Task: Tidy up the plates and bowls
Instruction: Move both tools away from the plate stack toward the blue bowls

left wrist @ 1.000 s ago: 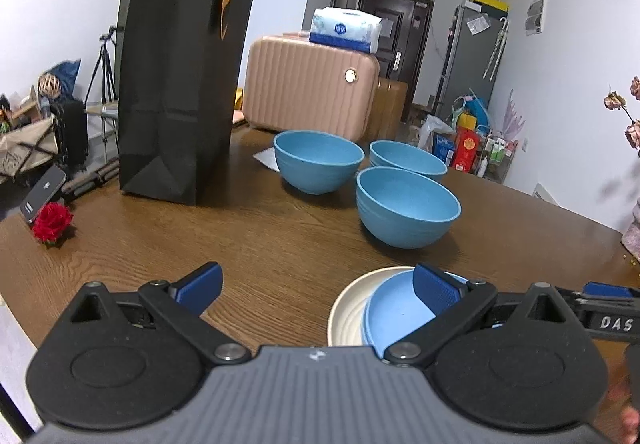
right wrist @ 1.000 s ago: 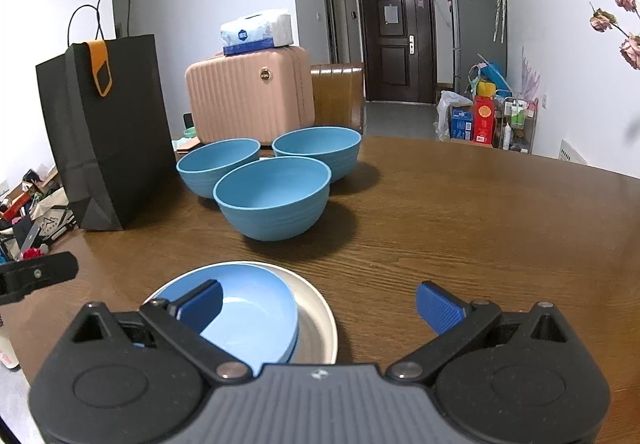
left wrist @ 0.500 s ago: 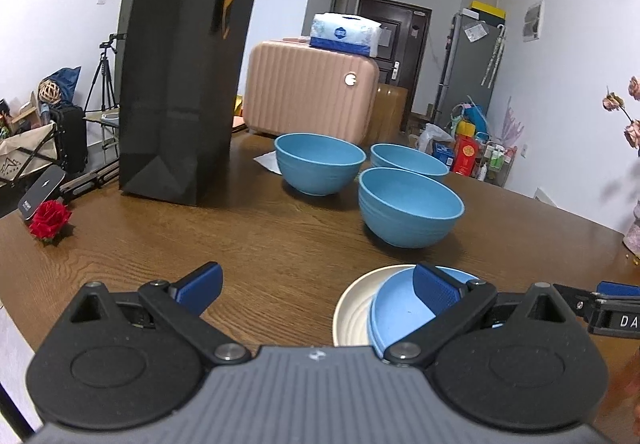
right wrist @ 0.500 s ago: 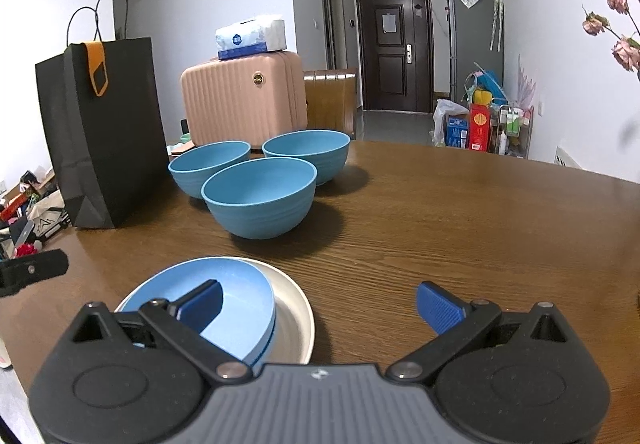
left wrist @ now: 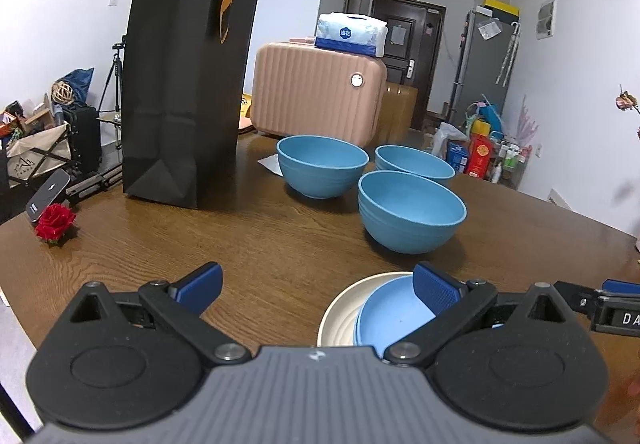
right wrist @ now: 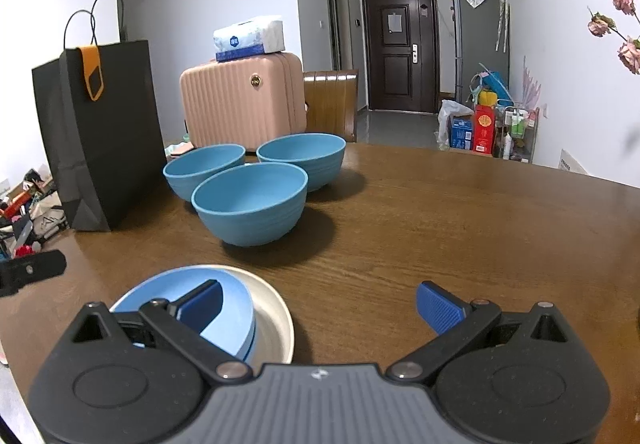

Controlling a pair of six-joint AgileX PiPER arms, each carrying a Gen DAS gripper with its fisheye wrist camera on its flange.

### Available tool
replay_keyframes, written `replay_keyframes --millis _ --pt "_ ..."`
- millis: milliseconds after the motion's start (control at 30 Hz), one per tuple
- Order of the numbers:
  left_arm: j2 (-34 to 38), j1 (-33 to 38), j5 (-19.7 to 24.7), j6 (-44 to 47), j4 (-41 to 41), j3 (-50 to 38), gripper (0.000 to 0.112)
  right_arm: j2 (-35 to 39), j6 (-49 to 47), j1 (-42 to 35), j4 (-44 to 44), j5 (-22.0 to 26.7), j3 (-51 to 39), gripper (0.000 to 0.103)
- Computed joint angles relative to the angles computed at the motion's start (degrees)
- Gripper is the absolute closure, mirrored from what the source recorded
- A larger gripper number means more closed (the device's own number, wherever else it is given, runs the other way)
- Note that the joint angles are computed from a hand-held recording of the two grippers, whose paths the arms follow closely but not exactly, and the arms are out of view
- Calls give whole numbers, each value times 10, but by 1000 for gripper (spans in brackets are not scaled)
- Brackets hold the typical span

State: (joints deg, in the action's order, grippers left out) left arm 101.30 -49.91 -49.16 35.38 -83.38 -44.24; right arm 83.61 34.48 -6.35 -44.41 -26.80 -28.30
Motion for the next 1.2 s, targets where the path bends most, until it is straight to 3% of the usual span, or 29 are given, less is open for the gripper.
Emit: replay_keyframes --millis 467,633,933,1100,1200 --pt "43 31 12 118 -90 -140 9 61 211 -37 -256 -18 -144 0" --pt "52 62 52 154 -126 -184 9 95 380 -33 -410 -24 -218 0" --pt "44 96 100 153 -128 -184 9 120 387 -28 -413 -4 -235 0" --pt "50 134 157 179 -123 -189 9 126 377 -14 -404 13 -236 0" --pt "62 162 197 240 -156 -213 9 135 435 -4 -447 25 -256 0"
